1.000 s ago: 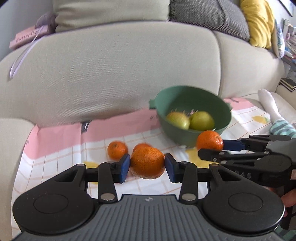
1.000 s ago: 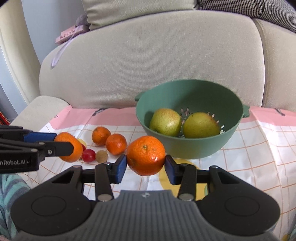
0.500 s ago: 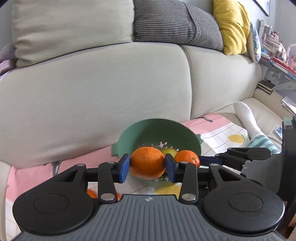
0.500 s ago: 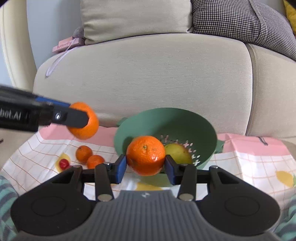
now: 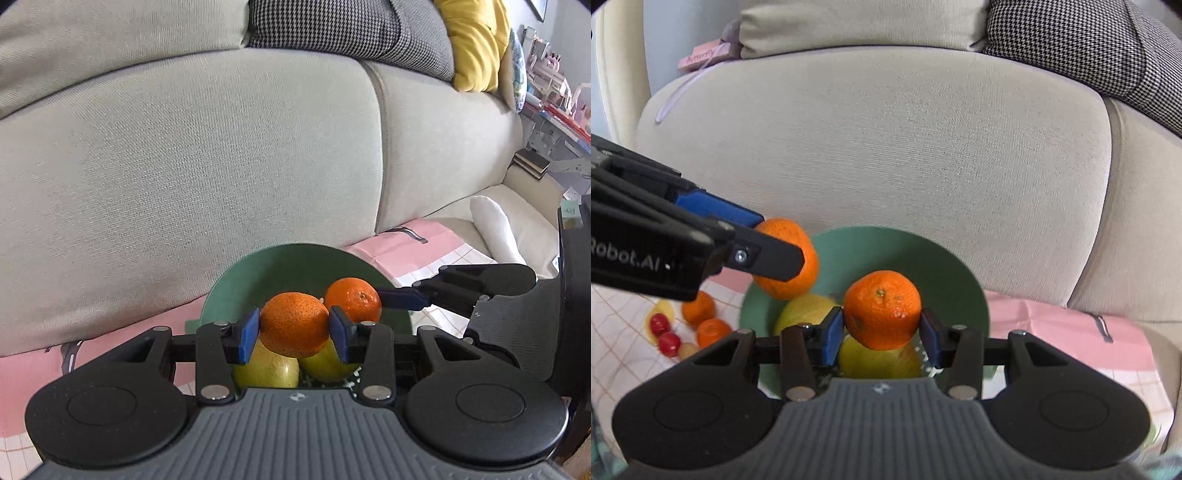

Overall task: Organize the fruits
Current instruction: 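Carry both mandarins over the colander and lower them onto the pears, then open both tools to release the mandarins and withdraw from the colander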

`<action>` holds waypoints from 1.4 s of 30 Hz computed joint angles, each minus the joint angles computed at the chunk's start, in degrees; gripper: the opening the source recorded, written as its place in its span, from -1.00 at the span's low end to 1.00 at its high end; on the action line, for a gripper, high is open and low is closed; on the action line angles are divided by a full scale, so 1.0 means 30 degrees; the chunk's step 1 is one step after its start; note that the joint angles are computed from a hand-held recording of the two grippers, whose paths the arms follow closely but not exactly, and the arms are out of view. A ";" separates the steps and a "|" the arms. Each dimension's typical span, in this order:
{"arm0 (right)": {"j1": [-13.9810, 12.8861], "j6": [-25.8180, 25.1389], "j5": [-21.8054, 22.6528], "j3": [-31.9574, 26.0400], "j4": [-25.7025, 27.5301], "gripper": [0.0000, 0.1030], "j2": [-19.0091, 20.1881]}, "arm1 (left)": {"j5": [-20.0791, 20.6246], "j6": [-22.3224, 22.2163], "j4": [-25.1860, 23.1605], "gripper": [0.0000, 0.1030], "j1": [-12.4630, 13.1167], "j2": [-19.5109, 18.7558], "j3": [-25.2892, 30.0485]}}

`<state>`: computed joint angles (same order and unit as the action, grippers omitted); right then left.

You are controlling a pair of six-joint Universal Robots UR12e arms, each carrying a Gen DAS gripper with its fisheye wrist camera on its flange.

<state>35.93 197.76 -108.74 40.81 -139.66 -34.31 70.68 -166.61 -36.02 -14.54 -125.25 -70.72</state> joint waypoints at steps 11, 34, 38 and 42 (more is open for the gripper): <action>-0.0379 -0.0724 0.0342 -0.2114 0.2029 -0.18 0.1328 | 0.1208 0.1441 -0.1308 -0.11 -0.0402 -0.1424 0.1734; -0.1002 0.1010 0.2375 -0.5645 0.5651 -0.18 0.3212 | 0.2042 0.1383 -0.2898 -0.10 -0.0517 -0.2589 0.3237; -0.1004 0.1185 0.2300 -0.5839 0.5872 -0.15 0.3283 | 0.2248 0.1152 -0.3149 -0.08 -0.0628 -0.2773 0.3538; -0.0960 0.1408 0.2301 -0.6114 0.6106 -0.03 0.3406 | 0.2306 0.0956 -0.3115 0.10 -0.0581 -0.2674 0.3438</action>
